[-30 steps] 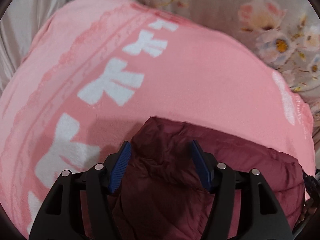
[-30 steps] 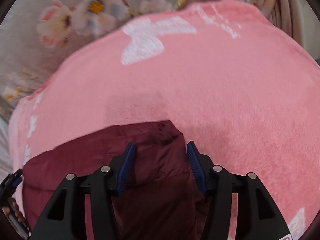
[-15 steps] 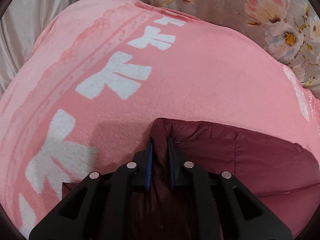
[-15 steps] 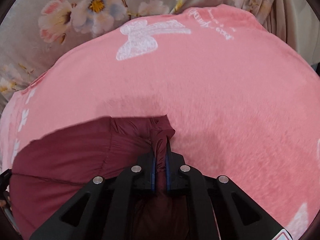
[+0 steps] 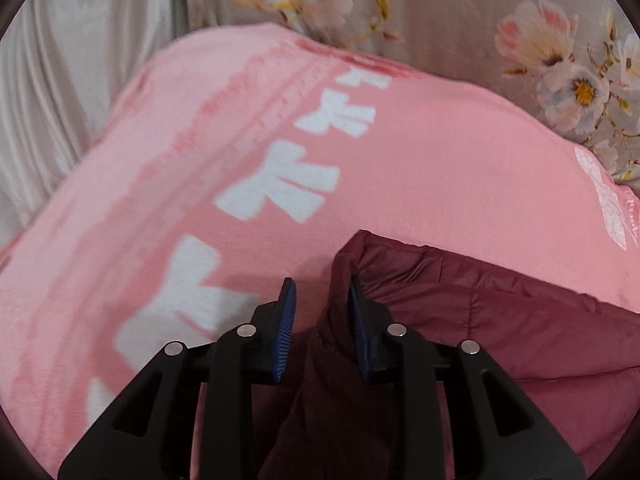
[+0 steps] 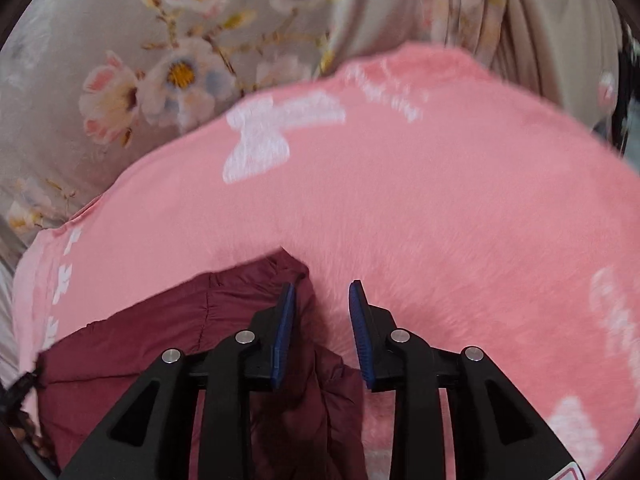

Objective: Fold large clothes

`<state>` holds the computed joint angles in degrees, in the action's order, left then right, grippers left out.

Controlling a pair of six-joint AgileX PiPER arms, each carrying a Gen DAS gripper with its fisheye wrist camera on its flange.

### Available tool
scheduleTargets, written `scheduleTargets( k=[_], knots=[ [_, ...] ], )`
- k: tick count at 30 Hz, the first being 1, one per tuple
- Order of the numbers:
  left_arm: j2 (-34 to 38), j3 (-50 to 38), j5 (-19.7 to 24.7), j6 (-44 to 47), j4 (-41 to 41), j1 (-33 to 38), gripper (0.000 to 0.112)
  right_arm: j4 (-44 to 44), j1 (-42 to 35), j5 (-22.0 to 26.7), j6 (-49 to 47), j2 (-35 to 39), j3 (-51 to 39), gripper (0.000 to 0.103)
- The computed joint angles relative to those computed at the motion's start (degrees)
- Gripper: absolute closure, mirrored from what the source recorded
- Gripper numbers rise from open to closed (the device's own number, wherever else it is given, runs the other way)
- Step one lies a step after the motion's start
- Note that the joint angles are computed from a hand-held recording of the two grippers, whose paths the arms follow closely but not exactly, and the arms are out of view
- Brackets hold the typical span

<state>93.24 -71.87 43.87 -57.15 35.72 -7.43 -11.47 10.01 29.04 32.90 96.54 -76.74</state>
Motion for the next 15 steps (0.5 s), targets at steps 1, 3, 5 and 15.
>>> scheduleTargets(
  k=[1,3,5,15],
  knots=[
    [-1.11,-1.1,1.49,-0.3,0.23,-0.9,0.089,-3.94,1.83,0.42,2.96,-1.18,-0.34,0.074],
    [-2.98,-4.4,1.82,2.37,-2.43,-3.27,0.088,-4.93,6.4,1.3,2.01,-1.98,-2.98,0.076],
    [-1.85,-8.76,3.25,4.15,-2.66,-7.53,0.088,0.95,9.56,3.63,-6.18,0.0,-7.66,0.076],
    [18.84,-23.64,4.84,9.36,-10.98,-16.73,0.086,1.36,22.22,13.37,-12.57,19.63,-27.05,0.089]
  ],
)
